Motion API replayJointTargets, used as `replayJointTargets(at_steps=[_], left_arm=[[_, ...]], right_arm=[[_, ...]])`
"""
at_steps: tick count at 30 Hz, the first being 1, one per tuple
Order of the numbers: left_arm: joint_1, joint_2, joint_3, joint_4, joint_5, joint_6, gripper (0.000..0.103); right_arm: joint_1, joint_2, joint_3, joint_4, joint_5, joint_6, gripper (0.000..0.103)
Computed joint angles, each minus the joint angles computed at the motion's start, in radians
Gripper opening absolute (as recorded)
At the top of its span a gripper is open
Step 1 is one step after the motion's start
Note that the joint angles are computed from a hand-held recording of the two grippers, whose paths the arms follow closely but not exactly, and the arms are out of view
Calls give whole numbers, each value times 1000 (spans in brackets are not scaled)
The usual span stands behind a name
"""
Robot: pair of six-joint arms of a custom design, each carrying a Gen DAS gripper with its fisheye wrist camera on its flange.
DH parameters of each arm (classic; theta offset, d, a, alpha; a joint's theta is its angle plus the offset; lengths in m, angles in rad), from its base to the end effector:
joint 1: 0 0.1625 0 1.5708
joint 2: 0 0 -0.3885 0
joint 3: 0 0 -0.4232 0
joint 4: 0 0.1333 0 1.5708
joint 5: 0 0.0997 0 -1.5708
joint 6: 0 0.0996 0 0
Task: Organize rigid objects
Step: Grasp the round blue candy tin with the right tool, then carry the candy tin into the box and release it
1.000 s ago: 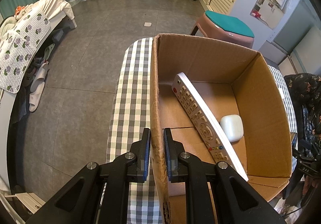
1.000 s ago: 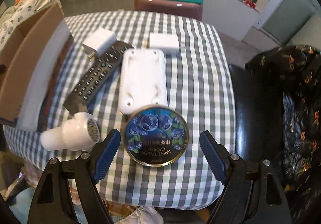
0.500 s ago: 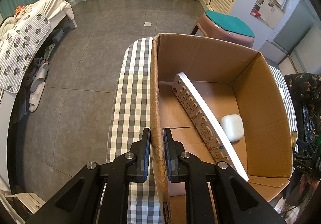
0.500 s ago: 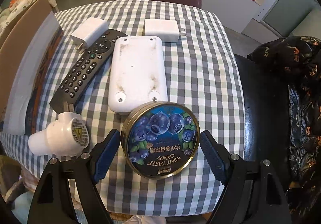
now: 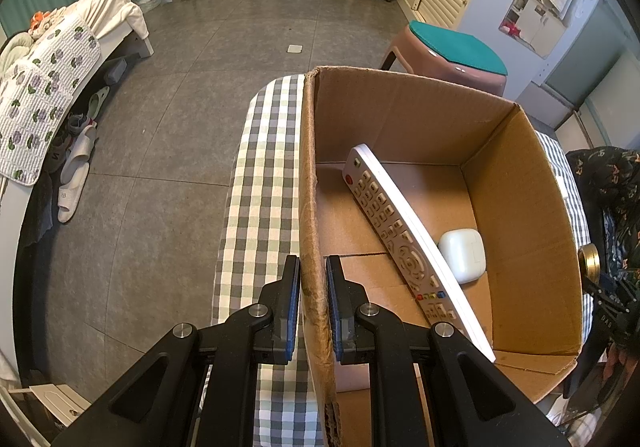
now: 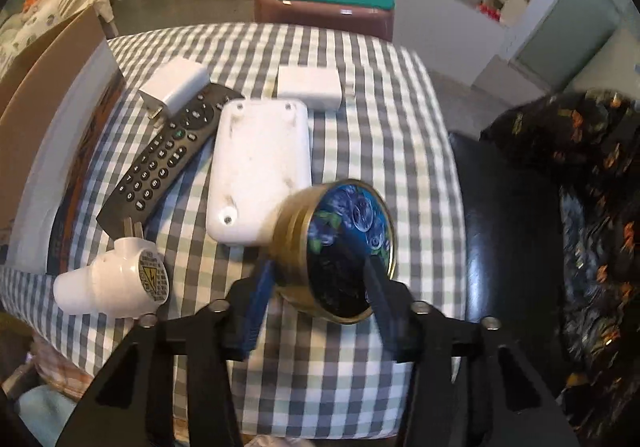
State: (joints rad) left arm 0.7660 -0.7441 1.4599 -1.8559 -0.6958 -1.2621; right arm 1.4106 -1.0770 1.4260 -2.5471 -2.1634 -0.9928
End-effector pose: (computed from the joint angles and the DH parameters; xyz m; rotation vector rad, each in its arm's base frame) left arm -0.3368 -0.6150 0.0483 -0.2873 2.2552 -0.6555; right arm -0.0367 -0.7143 0.3515 0.7244 -2.2035 0.2436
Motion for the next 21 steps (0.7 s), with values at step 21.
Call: replayJointTargets(at_steps=[21], left_arm=[[1, 1, 5, -24, 0, 14, 13]], right_arm=[[107, -83, 31, -2, 143, -98, 24]])
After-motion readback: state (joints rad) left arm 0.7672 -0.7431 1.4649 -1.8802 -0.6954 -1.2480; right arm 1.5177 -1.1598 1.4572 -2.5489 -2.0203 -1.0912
